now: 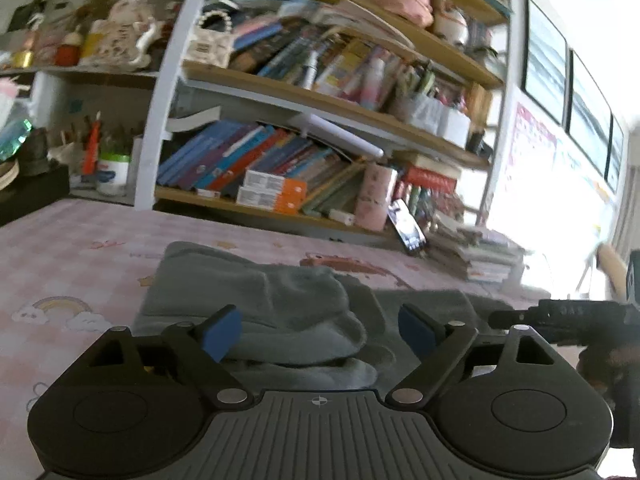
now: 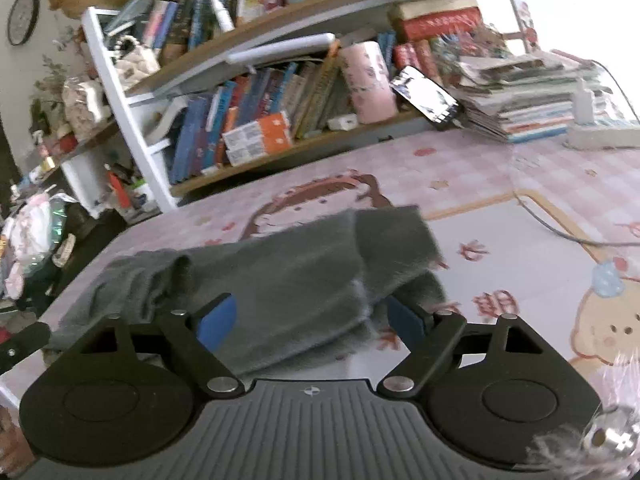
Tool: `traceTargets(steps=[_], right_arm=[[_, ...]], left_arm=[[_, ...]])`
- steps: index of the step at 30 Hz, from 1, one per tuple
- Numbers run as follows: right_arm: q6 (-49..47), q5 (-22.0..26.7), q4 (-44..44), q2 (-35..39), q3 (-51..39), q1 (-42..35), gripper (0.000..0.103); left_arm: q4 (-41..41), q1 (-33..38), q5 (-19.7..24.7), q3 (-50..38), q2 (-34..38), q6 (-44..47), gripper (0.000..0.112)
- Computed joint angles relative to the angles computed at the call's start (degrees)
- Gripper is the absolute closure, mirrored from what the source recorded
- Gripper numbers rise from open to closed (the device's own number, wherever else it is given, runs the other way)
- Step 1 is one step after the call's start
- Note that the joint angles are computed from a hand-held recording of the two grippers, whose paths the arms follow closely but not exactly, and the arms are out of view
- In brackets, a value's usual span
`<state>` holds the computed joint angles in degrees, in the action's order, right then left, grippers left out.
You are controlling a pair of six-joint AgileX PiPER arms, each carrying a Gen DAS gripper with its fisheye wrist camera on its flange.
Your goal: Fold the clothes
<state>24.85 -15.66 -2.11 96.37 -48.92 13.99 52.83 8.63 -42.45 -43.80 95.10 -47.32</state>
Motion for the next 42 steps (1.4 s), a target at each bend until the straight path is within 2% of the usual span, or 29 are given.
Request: traceTargets(steps=[13,17,24,30,37,39,42], right_arm=[[22.5,-3.6,-20.2,1.2,1.9,-6.2,0.020],[29.6,-1.8,-26.0,3.0,-0.6,-6.3,0.023],[43.0,-3.7,-38.7,6.7,-5.1,-7.2,0.023],[44.1,-7.3,-34.3,8.4,-6.3,-8.5,0.030],[54.6,-14.6,-39.9,9.0,-5.6,-12.1,0.031],[55.7,-15.0,-40.4,8.9,-5.4,-12.8,0.031],[54.9,-12.9,-39.4,8.6,-5.2,-12.7,0.031]], left_arm=[[-1.4,-6.2,7.0,0.6,-1.3,3.7,0.016],[-3.5,-7.2,7.6,1.3,-1.3,6.3,0.015],[-6.1,-8.7,8.8,1.7,-1.2,8.9,0.015],[-6.1,-9.4,9.5,1.7,-1.0,9.8,0.014],[-5.6,-9.7,9.5,1.9,-1.0,10.2,0.014],[-5.4,-9.6,9.5,1.8,-0.9,10.0,0.014],[-5.2,-9.6,9.7,1.6,-0.8,9.9,0.014]])
